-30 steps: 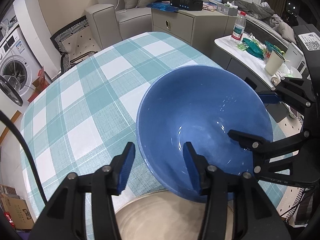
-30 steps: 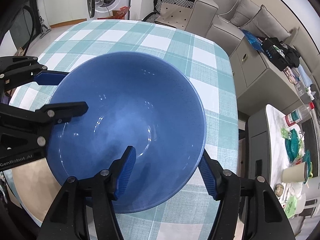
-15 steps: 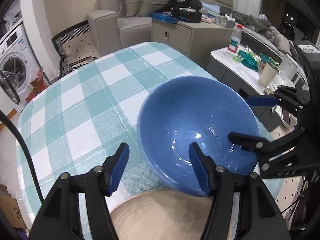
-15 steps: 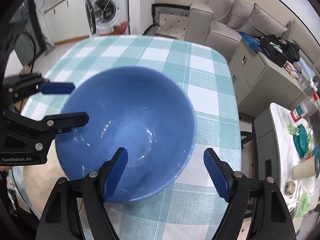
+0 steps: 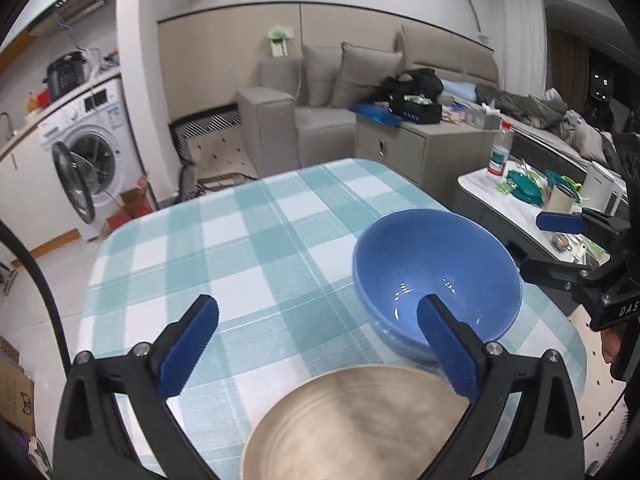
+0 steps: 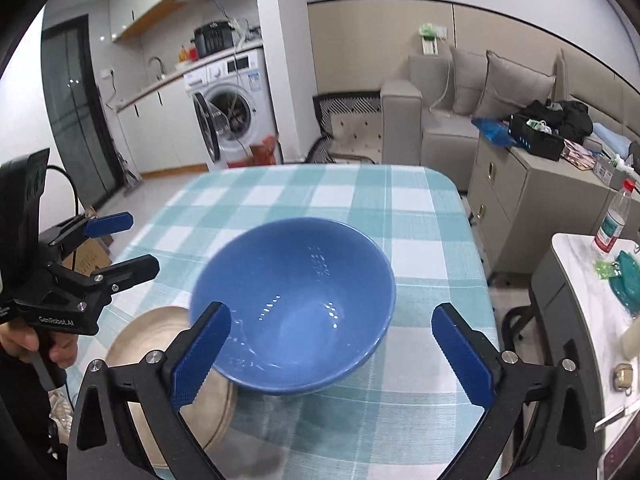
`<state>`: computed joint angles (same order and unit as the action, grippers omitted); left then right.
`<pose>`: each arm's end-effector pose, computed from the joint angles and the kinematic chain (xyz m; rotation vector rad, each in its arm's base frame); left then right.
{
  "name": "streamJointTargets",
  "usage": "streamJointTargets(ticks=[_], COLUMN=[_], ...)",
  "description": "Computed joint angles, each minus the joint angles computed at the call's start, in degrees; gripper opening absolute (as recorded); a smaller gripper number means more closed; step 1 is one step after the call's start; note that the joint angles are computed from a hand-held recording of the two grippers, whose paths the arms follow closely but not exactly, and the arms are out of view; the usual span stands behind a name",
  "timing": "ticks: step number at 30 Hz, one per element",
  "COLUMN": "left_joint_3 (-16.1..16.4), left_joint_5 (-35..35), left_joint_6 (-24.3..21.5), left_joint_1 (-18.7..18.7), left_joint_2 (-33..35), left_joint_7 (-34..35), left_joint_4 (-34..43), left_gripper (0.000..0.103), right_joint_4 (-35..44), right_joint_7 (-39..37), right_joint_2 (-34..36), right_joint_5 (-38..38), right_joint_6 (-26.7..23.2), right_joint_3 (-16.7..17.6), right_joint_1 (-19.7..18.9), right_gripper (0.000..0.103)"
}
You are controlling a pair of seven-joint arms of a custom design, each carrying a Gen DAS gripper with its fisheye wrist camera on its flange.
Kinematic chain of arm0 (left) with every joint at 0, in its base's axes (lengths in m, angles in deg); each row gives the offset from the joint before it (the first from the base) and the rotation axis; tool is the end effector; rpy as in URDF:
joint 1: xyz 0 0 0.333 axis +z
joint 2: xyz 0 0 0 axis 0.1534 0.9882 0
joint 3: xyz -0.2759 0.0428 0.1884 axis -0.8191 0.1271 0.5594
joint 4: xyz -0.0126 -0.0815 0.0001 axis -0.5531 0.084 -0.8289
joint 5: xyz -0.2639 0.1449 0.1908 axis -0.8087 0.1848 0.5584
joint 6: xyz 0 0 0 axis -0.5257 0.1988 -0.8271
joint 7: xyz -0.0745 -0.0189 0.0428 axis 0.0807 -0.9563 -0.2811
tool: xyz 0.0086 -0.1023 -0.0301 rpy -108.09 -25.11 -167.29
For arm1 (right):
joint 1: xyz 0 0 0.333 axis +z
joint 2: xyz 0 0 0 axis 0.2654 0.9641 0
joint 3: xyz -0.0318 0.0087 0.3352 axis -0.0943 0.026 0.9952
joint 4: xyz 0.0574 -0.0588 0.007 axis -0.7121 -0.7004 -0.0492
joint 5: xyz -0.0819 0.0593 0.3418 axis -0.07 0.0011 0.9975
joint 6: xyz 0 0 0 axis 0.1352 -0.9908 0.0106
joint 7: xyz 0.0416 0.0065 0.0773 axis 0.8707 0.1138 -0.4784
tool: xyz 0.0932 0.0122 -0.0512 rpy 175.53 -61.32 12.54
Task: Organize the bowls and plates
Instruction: 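Lower the blue bowl into the nested blue bowls and open both grippers, then back both tools away from the stacked blue bowls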
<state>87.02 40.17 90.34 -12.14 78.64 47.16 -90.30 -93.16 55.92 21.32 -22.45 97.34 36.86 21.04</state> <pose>0.6311 -0.2945 0.5601 -1.5497 1.8390 -0.8713 0.6501 0.1135 0.5685 -1.9590 1.2664 -0.4762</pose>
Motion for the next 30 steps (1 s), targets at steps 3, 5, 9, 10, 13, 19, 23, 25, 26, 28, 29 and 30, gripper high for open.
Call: streamJointTargets(ticks=[3,5,9,10,13,19,23,25,26,28,29,30], left_joint_3=[2.1,3.2,3.9,4.0,4.3,2.3,-0.2,-1.6,-2.3,-3.7,-4.5,-5.2], left_joint_5=[3.7,7.4,15.3,17.4,25.1,36.4,40.9,42.3,43.0,44.4,44.6,45.0], left_joint_6=[2.0,3.2,5.4,5.2,4.5,2.4,1.1,0.2,-0.2,-0.5,-0.4,-0.4], left_joint_1=[-1.2,-1.7,-1.7,-1.8,-2.2,-1.0,0.8,1.8,2.3,3.3,4.0,4.5], left_joint_2=[-2.6,-4.1,-7.1,-7.8,-10.0,-13.7,-15.7,-16.6,-16.9,-17.7,-18.0,-18.3], left_joint_7=[-5.2,-9.3,-18.3,-20.7,-28.6,-40.5,-44.9,-46.4,-47.1,-48.6,-49.0,-49.4], left_joint_4=[-4.0,-6.3,-10.9,-11.8,-14.3,-18.5,-20.9,-22.1,-22.6,-23.7,-24.2,-24.7], left_gripper=[0.103,0.103,0.103,0.103,0.103,0.103,0.103,0.103,0.103,0.103,0.103,0.103], right_joint_4=[-2.5,-4.3,-7.4,-8.2,-10.5,-14.9,-17.7,-19.2,-19.7,-20.6,-21.0,-21.5], right_joint_7=[-3.3,-5.3,-9.9,-11.1,-15.2,-26.1,-31.1,-32.8,-33.4,-34.7,-35.4,-36.6], right_joint_2=[-1.5,-2.6,-4.5,-5.0,-6.7,-10.3,-12.4,-13.3,-13.7,-14.4,-14.7,-15.1], right_joint_5=[3.4,5.4,10.7,12.0,16.0,26.6,31.2,32.8,33.7,35.3,36.1,37.5], right_joint_6=[1.2,2.8,4.6,5.1,6.2,8.5,9.1,9.5,9.3,8.8,9.0,9.2], right_joint_3=[1.2,1.5,2.1,2.1,2.0,1.3,-0.1,-0.8,-1.2,-1.9,-2.2,-2.5], right_joint_1=[-0.7,-0.6,-0.5,-0.4,0.2,2.2,4.2,5.1,5.5,6.0,6.2,6.4], right_gripper=[0.102,0.102,0.102,0.102,0.102,0.102,0.102,0.102,0.102,0.102,0.102,0.102])
